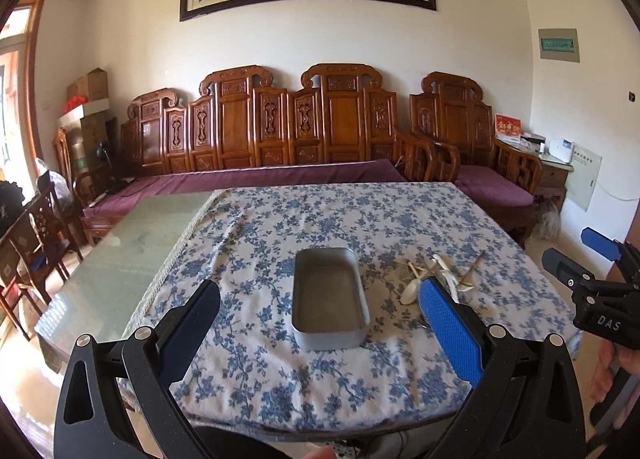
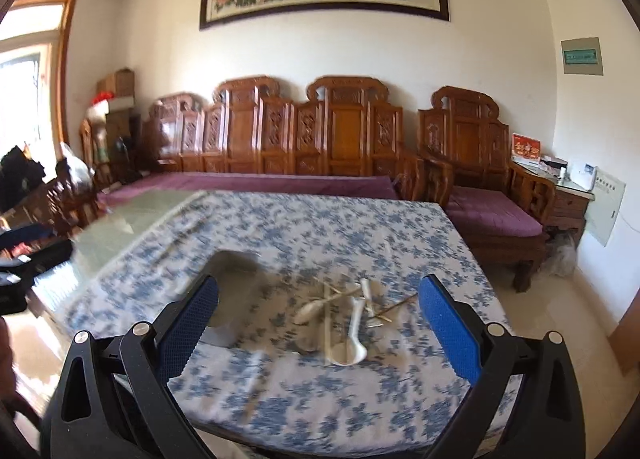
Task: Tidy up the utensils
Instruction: 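Reach into the utensil pile and grasp a dark wooden chopstick with the right tool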
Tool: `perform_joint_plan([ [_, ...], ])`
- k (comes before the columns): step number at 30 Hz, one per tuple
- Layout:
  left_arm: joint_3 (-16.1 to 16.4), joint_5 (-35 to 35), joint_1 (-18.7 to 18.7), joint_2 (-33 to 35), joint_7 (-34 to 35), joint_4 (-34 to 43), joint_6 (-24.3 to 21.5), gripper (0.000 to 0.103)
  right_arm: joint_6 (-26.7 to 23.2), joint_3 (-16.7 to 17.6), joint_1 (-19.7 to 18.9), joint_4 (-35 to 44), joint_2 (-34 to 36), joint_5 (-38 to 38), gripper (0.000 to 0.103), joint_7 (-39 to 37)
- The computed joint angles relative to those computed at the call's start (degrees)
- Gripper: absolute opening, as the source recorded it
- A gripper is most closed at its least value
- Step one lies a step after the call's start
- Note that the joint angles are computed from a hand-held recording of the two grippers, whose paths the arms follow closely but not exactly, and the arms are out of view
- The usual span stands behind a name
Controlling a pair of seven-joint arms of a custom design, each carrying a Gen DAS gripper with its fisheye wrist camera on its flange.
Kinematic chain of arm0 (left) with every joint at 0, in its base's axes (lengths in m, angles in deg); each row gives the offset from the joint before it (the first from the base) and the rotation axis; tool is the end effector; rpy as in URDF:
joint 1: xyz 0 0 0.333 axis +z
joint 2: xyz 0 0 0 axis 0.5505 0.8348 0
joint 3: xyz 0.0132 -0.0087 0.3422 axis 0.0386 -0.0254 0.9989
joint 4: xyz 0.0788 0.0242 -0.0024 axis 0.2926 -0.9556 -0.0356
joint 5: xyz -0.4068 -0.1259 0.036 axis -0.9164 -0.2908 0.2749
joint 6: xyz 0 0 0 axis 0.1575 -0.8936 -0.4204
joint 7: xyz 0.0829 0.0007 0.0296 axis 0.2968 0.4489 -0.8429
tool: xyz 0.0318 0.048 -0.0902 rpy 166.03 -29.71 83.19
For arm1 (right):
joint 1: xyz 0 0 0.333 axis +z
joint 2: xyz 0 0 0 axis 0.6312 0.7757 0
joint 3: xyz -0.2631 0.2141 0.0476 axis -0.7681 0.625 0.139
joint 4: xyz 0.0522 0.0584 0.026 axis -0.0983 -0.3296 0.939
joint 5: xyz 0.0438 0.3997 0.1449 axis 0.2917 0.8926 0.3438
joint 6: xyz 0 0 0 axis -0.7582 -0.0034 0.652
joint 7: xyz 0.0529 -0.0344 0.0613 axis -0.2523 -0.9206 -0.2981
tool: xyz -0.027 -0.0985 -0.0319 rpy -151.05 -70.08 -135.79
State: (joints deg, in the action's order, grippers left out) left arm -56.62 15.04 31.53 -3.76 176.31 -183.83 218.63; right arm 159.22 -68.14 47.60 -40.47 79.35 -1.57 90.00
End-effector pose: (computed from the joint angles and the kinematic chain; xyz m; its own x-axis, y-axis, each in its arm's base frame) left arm 0.6320 -0.0800 0.6578 -0.1954 -0.9799 -0.0390 -0.4670 0.1279 -0.8749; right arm 0.6042 0.1673 0.6473 -0.0379 -0.9993 0.0041 -0.4406 0.0130 -0.8976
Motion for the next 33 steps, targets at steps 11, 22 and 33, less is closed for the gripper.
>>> perform_joint_plan([
  [11, -3.7, 0.4, 2.1, 10.7, 3.6, 11.6, -9.4, 0.097, -0.2, -5.1, 0.8, 6.4, 10.5, 20.9, 0.075, -24.6],
  [22, -5.8, 3.5, 1.0, 21.8, 2.8, 24.2, -18.2, 0.097, -7.2, -3.0, -2.2, 18.7, 24.0, 49.2, 0.037, -50.2],
  [33, -7.7, 4.5, 1.3, 29.5, 2.8, 32.1, -23.2, 0.09, -19.4, -3.7, -2.0, 35.8, 39.1, 59.4, 0.019, -56.4],
])
